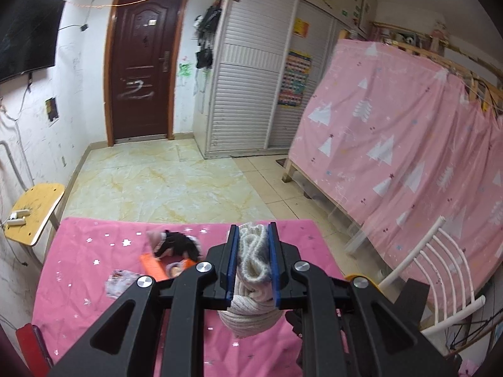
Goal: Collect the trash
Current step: 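Carry bunny and black bag to the yellow bin and release both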
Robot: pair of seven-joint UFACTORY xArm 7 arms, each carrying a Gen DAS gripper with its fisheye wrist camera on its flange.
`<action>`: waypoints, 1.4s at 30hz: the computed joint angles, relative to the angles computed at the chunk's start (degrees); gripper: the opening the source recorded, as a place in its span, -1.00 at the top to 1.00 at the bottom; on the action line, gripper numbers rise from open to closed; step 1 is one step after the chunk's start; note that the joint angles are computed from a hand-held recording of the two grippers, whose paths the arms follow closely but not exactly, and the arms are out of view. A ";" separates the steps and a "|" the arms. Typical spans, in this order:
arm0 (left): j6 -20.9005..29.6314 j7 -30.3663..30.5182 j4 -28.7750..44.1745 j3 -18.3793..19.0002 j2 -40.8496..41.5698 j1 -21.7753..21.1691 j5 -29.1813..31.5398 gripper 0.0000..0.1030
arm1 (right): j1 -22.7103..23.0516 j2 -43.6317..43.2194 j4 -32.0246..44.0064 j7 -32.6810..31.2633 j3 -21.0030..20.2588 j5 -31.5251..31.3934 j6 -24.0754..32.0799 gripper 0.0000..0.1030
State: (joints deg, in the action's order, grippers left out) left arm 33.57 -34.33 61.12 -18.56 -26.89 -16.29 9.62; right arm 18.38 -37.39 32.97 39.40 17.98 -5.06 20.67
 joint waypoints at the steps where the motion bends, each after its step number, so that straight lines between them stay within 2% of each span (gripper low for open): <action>1: 0.17 -0.20 0.76 -0.63 0.77 -0.06 0.22 0.81 | -0.12 -1.00 -0.72 0.06 -0.36 0.01 0.13 0.41; 7: 1.26 -2.17 5.85 -4.07 6.13 -1.70 3.11 0.81 | -1.04 -8.75 -6.30 -0.74 -3.50 1.12 1.38 0.41; 14: 1.84 -3.39 11.80 -5.01 13.85 -6.45 6.15 0.81 | -4.92 -19.37 -12.44 -0.54 -5.41 1.67 5.14 0.41; 24: 0.23 -2.86 17.89 -2.34 23.97 -14.94 4.88 0.81 | -9.30 -28.60 -18.88 -2.90 -10.04 2.99 8.65 0.41; 39: 3.42 -7.48 30.91 2.41 37.42 -26.99 13.98 0.81 | -13.84 -34.12 -24.28 -9.20 -15.71 6.54 10.73 0.40; 42: 3.38 -8.01 32.15 3.28 38.78 -28.31 14.56 0.80 | -14.87 -35.14 -24.73 -9.65 -16.01 7.26 11.39 0.32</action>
State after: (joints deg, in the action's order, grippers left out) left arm 36.95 -42.34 93.27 -15.28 11.89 -44.60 24.18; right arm 3.51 -72.53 8.24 29.75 1.97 2.20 32.07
